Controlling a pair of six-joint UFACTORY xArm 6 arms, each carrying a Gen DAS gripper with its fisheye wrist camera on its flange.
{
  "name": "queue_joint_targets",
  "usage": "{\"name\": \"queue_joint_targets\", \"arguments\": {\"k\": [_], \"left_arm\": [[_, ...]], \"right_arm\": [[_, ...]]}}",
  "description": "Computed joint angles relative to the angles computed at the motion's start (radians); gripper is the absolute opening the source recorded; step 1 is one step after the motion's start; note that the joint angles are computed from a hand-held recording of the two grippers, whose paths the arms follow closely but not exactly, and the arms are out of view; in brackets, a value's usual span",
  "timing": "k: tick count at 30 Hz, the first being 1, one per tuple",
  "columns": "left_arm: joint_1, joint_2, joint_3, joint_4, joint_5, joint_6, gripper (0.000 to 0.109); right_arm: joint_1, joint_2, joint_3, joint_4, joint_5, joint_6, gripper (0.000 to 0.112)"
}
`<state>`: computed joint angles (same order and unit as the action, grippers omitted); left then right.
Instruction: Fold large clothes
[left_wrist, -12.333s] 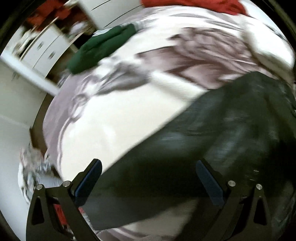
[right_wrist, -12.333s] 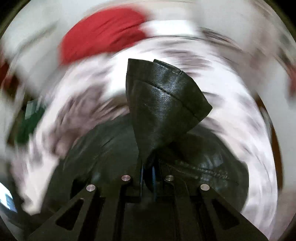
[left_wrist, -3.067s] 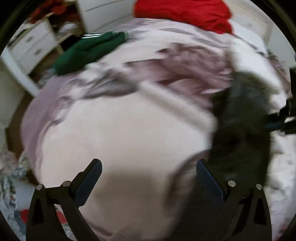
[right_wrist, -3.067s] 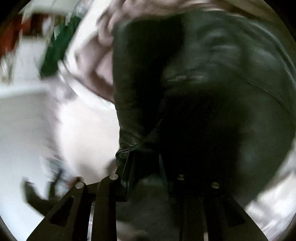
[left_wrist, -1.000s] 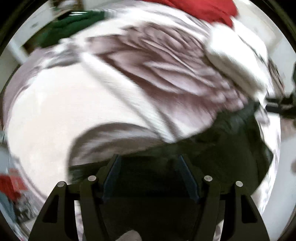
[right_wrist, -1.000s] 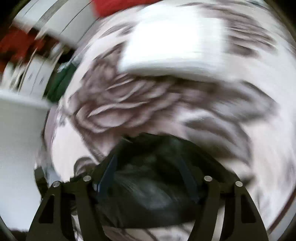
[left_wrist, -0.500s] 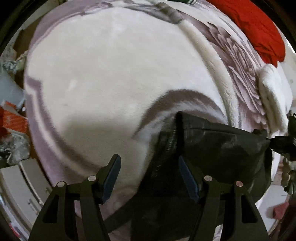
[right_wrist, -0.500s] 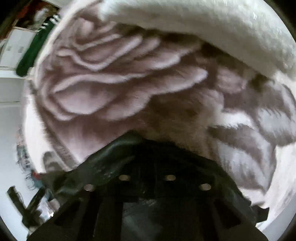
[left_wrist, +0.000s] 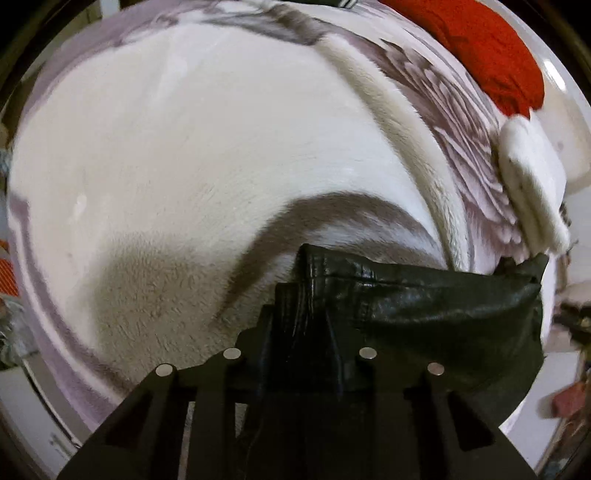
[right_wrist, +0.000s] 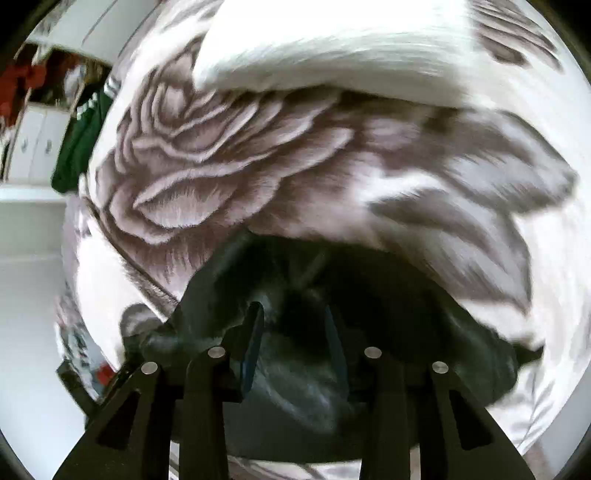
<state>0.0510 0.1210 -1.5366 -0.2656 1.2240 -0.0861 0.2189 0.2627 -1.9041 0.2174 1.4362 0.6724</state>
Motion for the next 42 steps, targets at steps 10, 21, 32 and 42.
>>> {"name": "queue_joint_targets", "arguments": {"k": [10, 21, 32, 42], "left_arm": [[-0.088, 0.014, -0.223, 0.257, 0.214, -0.079, 0.030], [-0.383, 0.158, -0.449, 0.116, 0.281, 0.026, 0.031], [-0.545, 0.274, -0.424, 0.198, 0.222, 0.020, 0.036], [-0.518, 0.340, -0.511, 0.140, 0.291, 0.008, 0.037]], "right_arm": [[-0.078, -0.549, 0.672, 0.066, -0.211, 0.200, 0.052], [-0.070, -0.801, 1.060, 0.138, -0.359, 0.321, 0.053], [-0.085, -0.832, 1.133, 0.192, -0.474, 0.298, 0.053], [-0.080, -0.844, 1.254, 0.456, -0.781, -0.032, 0.073]]}}
